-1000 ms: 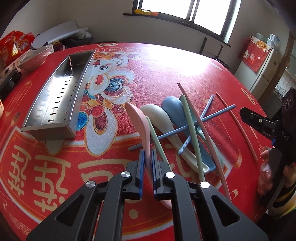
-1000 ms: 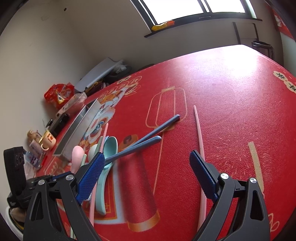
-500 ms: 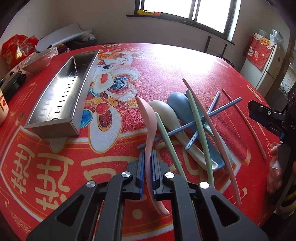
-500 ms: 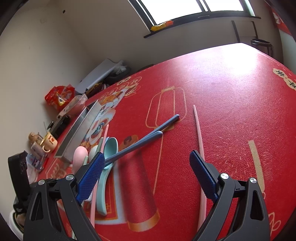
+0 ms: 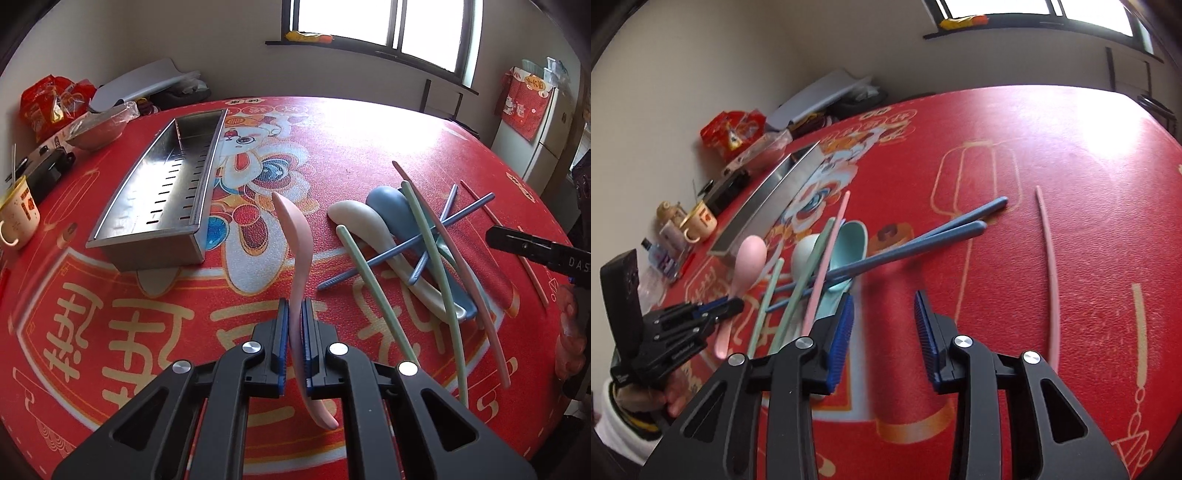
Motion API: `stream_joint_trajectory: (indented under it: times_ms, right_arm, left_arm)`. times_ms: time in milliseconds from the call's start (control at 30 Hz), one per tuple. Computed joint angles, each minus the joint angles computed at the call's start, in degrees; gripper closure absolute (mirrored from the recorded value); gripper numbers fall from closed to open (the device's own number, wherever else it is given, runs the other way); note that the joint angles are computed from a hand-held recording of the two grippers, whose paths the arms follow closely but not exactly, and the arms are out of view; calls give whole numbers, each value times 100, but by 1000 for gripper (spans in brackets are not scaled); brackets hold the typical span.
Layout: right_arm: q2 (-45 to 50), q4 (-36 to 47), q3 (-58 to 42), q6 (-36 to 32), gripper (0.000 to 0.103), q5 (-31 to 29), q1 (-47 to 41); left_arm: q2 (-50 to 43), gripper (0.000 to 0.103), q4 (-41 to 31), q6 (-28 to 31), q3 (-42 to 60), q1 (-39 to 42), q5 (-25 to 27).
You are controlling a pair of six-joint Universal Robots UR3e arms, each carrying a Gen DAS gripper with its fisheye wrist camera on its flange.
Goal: Organize utensils
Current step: 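Lift the pink spoon with the left tool while the right tool grasps the teal spoon, then lift the teal spoon with the right tool while the left tool carries the pink spoon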
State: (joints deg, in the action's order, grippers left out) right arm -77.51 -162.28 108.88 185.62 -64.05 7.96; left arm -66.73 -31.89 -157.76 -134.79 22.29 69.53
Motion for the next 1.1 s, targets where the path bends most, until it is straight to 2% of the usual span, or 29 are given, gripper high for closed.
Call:
stream_joint_trajectory:
  times_ms: [67, 233, 400, 500, 700, 767, 867, 1100]
  right_arm:
    - [133, 405, -327, -108, 79, 65, 117]
    - [565, 1047, -1028, 27, 83, 226, 322]
    - [842, 1187, -1310, 355, 83, 416, 411]
    - [1022, 1397, -1537, 442, 83, 414, 513]
    - [1104, 1053, -1443, 625, 85, 430, 506]
    - [1059, 945, -1383, 656, 90, 225, 559]
    - [907, 830, -1302, 704, 90, -389, 635]
    - [575, 540, -838, 1103, 90, -747, 148]
  left_arm:
    - [4, 96, 61, 52, -58, 25, -69]
    - [11, 96, -35, 107, -68, 127, -232]
    - [-127, 96, 0, 109, -3, 1, -128]
    - [-91, 96, -99, 152, -14, 110, -266]
    - [-73, 96, -257, 213, 3, 274, -463]
    - [-81, 96, -262, 224, 7, 286, -471]
    - [-74, 96, -264, 212, -4, 292, -476]
    - [-114, 96, -245, 210, 5, 285, -464]
